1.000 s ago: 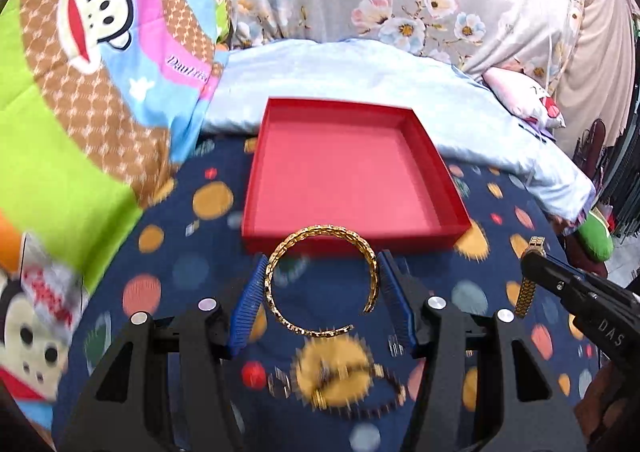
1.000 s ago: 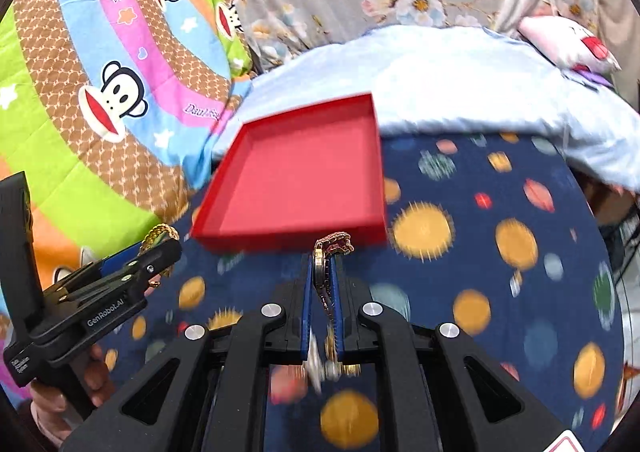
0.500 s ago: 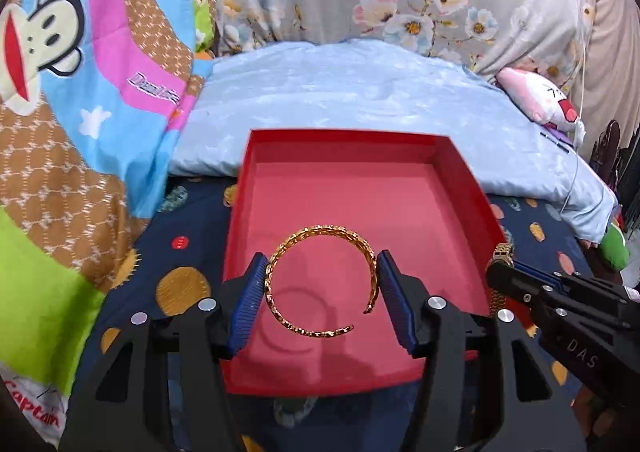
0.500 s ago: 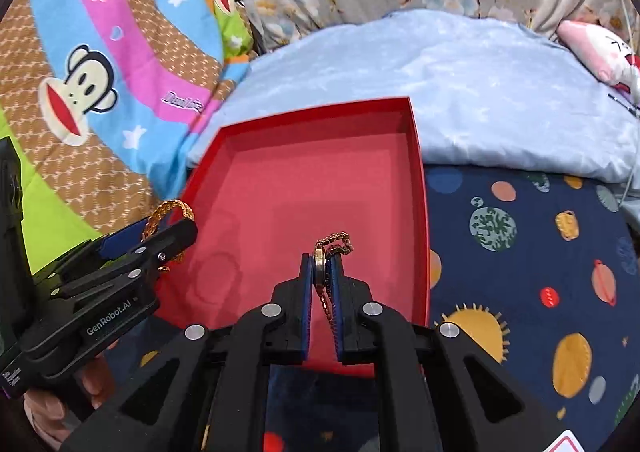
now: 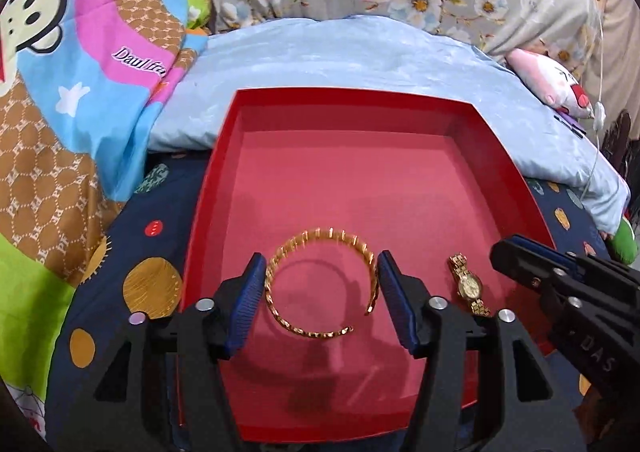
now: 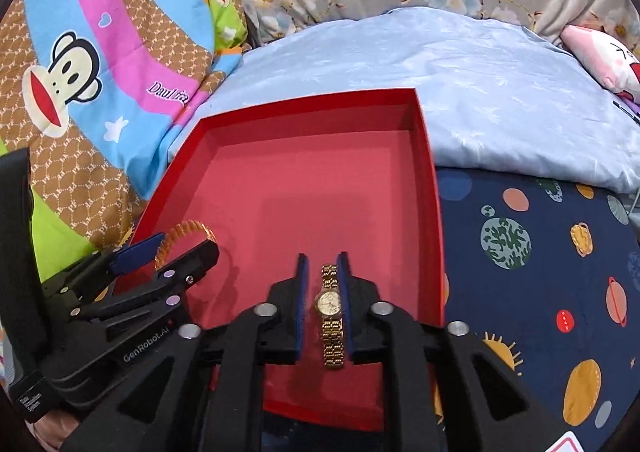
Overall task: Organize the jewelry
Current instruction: 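Withdraw both grippers from the red box back toward the jewelry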
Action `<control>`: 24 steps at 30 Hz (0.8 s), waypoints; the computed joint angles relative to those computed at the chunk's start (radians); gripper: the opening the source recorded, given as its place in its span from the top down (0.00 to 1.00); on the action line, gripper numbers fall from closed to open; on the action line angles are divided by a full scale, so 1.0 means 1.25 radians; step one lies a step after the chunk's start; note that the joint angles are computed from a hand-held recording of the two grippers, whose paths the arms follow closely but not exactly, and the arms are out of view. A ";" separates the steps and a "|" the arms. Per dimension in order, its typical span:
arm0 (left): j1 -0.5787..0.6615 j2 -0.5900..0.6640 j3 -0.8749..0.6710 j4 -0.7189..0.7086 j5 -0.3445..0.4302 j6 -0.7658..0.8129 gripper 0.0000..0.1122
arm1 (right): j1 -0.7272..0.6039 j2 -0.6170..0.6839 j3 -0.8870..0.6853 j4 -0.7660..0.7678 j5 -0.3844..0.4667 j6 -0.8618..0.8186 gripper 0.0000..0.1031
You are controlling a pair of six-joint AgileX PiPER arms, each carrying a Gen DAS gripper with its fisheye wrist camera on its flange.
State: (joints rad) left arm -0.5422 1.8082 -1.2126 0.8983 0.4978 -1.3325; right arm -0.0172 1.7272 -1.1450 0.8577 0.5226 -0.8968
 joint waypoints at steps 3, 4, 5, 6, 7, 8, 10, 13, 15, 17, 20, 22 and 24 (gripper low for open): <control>-0.003 -0.035 0.034 0.062 0.009 -0.081 0.27 | -0.018 -0.042 0.042 0.036 -0.011 -0.039 0.67; -0.005 -0.053 0.051 0.077 0.009 -0.105 0.26 | -0.022 -0.058 0.057 0.040 -0.017 -0.047 0.61; -0.006 -0.065 0.063 0.085 0.011 -0.120 0.24 | -0.031 -0.084 0.082 0.053 -0.022 -0.063 0.58; -0.008 -0.084 0.079 0.092 0.011 -0.135 0.24 | -0.037 -0.101 0.097 0.064 -0.022 -0.078 0.54; -0.012 -0.103 0.098 0.099 0.013 -0.147 0.24 | -0.047 -0.129 0.125 0.082 -0.022 -0.103 0.51; -0.024 -0.131 0.125 0.111 0.026 -0.169 0.24 | -0.056 -0.160 0.154 0.091 -0.024 -0.121 0.50; -0.051 -0.177 0.166 0.125 0.056 -0.196 0.24 | -0.069 -0.212 0.205 0.103 -0.027 -0.151 0.46; -0.111 -0.250 0.238 0.135 0.106 -0.236 0.23 | -0.099 -0.309 0.294 0.120 -0.016 -0.193 0.42; -0.146 -0.290 0.280 0.129 0.125 -0.263 0.23 | -0.127 -0.368 0.347 0.123 0.012 -0.206 0.41; -0.193 -0.334 0.330 0.116 0.144 -0.301 0.23 | -0.155 -0.433 0.403 0.108 0.043 -0.206 0.41; -0.277 -0.377 0.385 0.104 0.187 -0.364 0.23 | -0.176 -0.507 0.470 0.072 0.059 -0.189 0.40; -0.344 -0.392 0.412 0.102 0.228 -0.412 0.23 | -0.210 -0.549 0.512 0.055 0.087 -0.185 0.40; -0.403 -0.396 0.433 0.099 0.260 -0.459 0.23 | -0.260 -0.578 0.545 0.051 0.128 -0.200 0.40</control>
